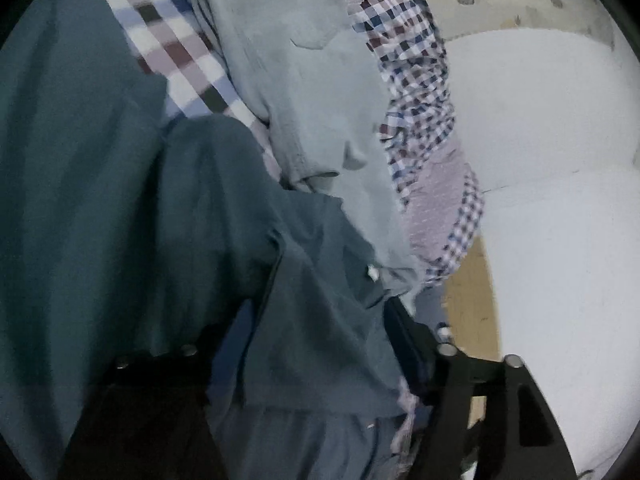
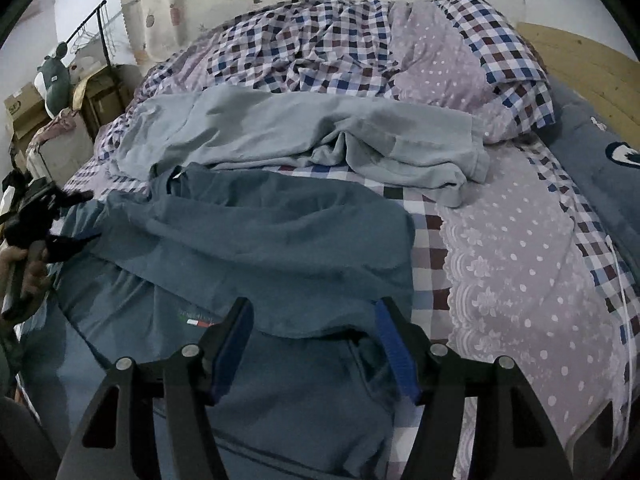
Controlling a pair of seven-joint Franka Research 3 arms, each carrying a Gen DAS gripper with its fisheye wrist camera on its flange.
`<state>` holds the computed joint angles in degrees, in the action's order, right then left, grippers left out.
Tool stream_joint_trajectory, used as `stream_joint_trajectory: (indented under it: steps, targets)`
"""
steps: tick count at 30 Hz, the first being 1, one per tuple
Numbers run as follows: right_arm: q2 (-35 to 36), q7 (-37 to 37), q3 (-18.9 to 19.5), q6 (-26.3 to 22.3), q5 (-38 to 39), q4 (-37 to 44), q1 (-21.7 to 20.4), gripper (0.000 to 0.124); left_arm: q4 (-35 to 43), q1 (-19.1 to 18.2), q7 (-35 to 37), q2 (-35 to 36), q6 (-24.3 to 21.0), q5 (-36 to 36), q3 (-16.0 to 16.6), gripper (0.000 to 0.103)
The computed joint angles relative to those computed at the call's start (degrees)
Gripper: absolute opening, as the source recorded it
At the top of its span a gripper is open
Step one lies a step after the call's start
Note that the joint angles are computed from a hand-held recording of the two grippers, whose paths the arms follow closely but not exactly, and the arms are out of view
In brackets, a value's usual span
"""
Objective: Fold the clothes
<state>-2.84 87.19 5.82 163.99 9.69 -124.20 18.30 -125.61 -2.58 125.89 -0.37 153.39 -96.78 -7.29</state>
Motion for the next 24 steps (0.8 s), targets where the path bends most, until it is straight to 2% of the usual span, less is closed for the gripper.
stream_joint_trajectory:
  steps: [3,6,11,12,16,20,24]
  targets:
    - [-0.15,0.99,0.03,0.76,-0.27,-0.18,-0.08,0.067,-3.54,-1.02,-2.47,-3.77,2.24,3.73,-0.77,0.075]
    - [-0.62,4.88,0.14,1.78,-3.71,-0.80,-0.84,0.067,-5.30,-2.52,-6.16,-5.42,4.08,7.53,-1.18,0.075]
    - [-1.32,9.01,-0.18,2.65,-4.74,-1.59,-2.01,0.067,-5.26,-4.32,-25.85,-4.05,5.96,27.89,-1.64,0.074]
    - [-1.39,9.67,-0.21,2.73,-4.93,-1.69,-2.21,0.067,-4.85,-4.70,-26.66,-3.65,6.00,28.92,-1.41,0.074]
    - [-1.52,10.85,-0.19,3.04,-5.93,-2.08,-2.68,0.067,-2.39,-5.27,-27.58,-1.23,6.33,31.22,-1.15,0.074]
    - [-1.77,11.84,-0.10,2.95,-7.63,-2.50,-3.16,0.067,-2.13,-5.39,-25.25,-0.81,8.11,27.87,-1.64,0.073]
    - [-2.02,15.22,0.01,2.81,-10.63,-2.98,-4.31,0.067,-1.94,-5.46,-21.89,-0.78,9.23,23.73,-1.87,0.061]
